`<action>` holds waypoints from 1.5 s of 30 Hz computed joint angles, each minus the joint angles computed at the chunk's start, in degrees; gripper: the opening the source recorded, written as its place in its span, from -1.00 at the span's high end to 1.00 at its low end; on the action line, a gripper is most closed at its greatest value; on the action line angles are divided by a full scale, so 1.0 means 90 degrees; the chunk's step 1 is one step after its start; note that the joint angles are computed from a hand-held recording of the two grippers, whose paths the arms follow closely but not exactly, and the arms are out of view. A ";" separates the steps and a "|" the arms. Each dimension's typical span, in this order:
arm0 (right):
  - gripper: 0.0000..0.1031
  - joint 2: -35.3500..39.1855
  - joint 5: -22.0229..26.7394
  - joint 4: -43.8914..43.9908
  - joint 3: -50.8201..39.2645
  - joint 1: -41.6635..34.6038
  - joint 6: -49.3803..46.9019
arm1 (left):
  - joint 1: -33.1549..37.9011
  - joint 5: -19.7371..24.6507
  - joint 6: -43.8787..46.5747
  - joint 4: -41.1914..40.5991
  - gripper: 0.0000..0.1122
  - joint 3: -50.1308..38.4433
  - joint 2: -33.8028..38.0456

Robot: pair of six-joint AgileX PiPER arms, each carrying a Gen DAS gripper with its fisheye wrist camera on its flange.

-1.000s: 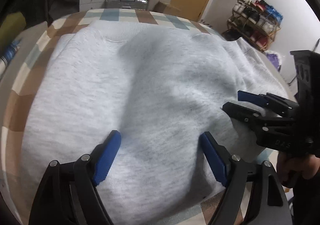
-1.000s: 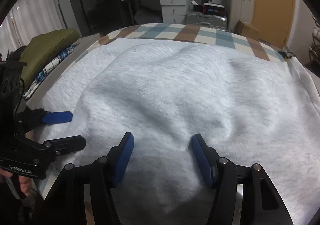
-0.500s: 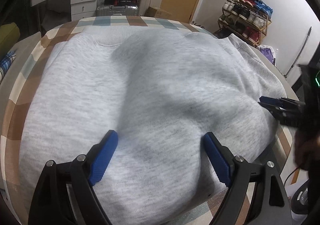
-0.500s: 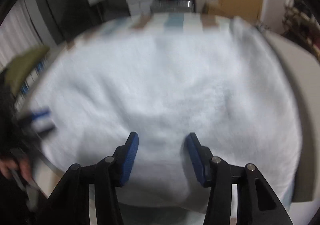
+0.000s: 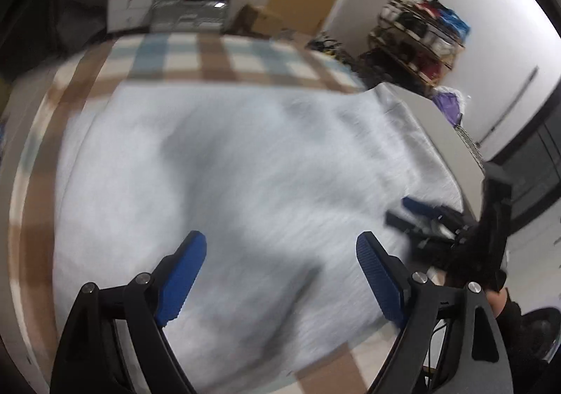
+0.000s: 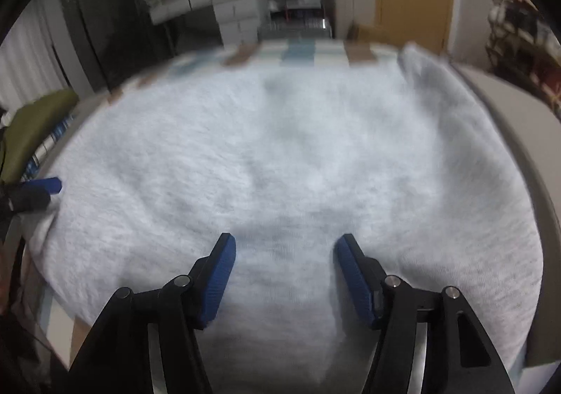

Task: Fold large clothes

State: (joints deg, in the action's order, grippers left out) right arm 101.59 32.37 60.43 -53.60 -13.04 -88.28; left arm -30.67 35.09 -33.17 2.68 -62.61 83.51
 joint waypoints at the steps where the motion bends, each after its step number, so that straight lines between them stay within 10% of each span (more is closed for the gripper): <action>1: -0.21 0.0015 0.0064 0.0029 -0.0030 -0.0025 -0.0018 | -0.0085 0.0314 0.0047 0.0261 -0.50 -0.0615 0.0364; 8: -0.21 0.0045 0.0843 0.0624 0.0083 -0.0696 -0.0725 | 0.0303 0.2261 0.1233 -0.0132 -0.59 -0.3723 0.3448; 18: -0.24 0.0534 0.2552 -0.0391 -0.2508 -0.0528 0.1943 | 0.0186 0.0454 0.0954 0.0245 -0.70 -0.1878 0.2543; 26: -0.14 0.3225 0.2510 -0.4354 -0.6301 0.1228 0.5630 | 0.0212 -0.0255 0.0652 0.0458 -0.70 -0.1511 0.2428; 30: 0.28 0.2539 0.2516 -0.4505 -0.5643 0.1240 0.5554 | 0.0263 -0.0489 0.0790 0.0317 -0.70 -0.1331 0.2326; 36: 0.22 -0.0196 0.1432 -0.2337 -0.2015 0.0131 0.2770 | 0.0304 -0.0651 0.0951 0.0141 -0.70 -0.1284 0.2322; 40: 0.23 0.0469 0.1687 -0.2272 -0.1531 -0.0169 0.2465 | 0.0232 -0.0687 0.0699 0.0404 -0.70 -0.1268 0.2325; 45: 0.16 0.0180 0.0224 -0.0230 -0.0274 -0.0065 0.0352 | -0.0148 0.0085 -0.0168 0.1079 -0.62 -0.1372 0.1957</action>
